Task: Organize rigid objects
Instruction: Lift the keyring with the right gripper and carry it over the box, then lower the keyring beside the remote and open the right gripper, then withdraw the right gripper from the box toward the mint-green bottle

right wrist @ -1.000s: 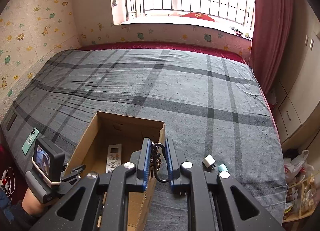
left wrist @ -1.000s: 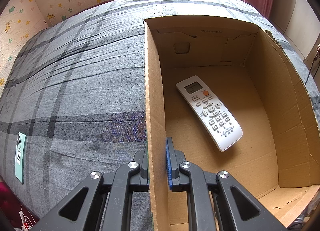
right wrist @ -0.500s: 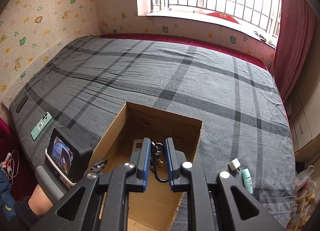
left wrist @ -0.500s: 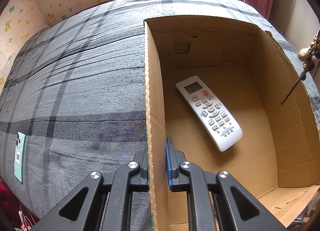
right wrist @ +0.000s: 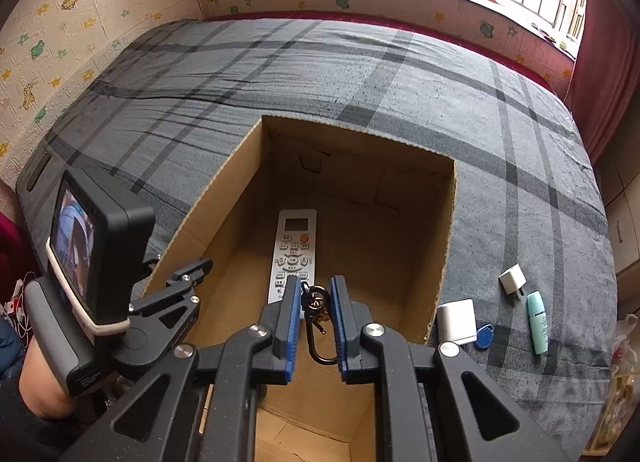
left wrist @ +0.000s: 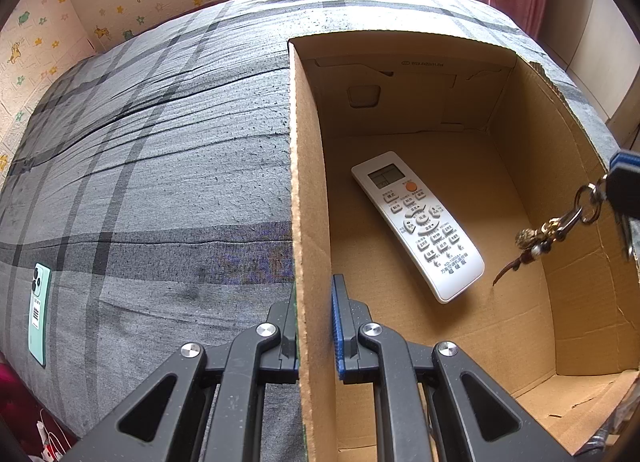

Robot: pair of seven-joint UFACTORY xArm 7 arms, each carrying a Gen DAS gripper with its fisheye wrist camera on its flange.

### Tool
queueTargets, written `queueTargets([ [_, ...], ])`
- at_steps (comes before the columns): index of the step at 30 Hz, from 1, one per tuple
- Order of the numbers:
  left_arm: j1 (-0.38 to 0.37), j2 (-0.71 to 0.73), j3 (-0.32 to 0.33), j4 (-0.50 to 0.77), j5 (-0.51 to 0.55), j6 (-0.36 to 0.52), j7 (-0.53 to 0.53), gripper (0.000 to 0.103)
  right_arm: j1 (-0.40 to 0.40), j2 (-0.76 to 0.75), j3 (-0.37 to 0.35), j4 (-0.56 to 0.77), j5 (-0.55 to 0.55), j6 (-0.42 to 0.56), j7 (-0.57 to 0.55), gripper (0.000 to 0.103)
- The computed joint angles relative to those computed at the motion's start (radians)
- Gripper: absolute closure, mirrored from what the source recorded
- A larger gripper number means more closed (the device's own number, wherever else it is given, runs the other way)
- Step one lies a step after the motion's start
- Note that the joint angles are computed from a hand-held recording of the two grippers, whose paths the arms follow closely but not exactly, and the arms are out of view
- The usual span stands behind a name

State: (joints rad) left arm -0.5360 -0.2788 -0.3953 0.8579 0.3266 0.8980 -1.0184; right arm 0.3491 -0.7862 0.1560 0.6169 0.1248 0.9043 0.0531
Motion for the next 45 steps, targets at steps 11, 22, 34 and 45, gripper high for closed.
queueTargets([
  [11,-0.001,0.0,0.001,-0.001,0.0,-0.001,0.001,0.091,0.03,0.076,0.017,-0.041,0.016,0.045,0.023,0.088],
  [22,-0.002,0.001,0.0,0.002,0.002,0.004,0.002,0.091,0.05,0.175,0.03,-0.033,0.023,0.097,0.04,0.088],
  [34,-0.002,0.0,0.001,0.002,0.0,0.005,0.005,0.091,0.059,0.179,0.015,-0.055,0.041,0.082,0.036,0.087],
  [45,-0.002,0.003,0.0,0.006,0.002,0.011,0.005,0.091,0.062,0.083,0.033,-0.085,0.011,0.061,0.036,0.048],
])
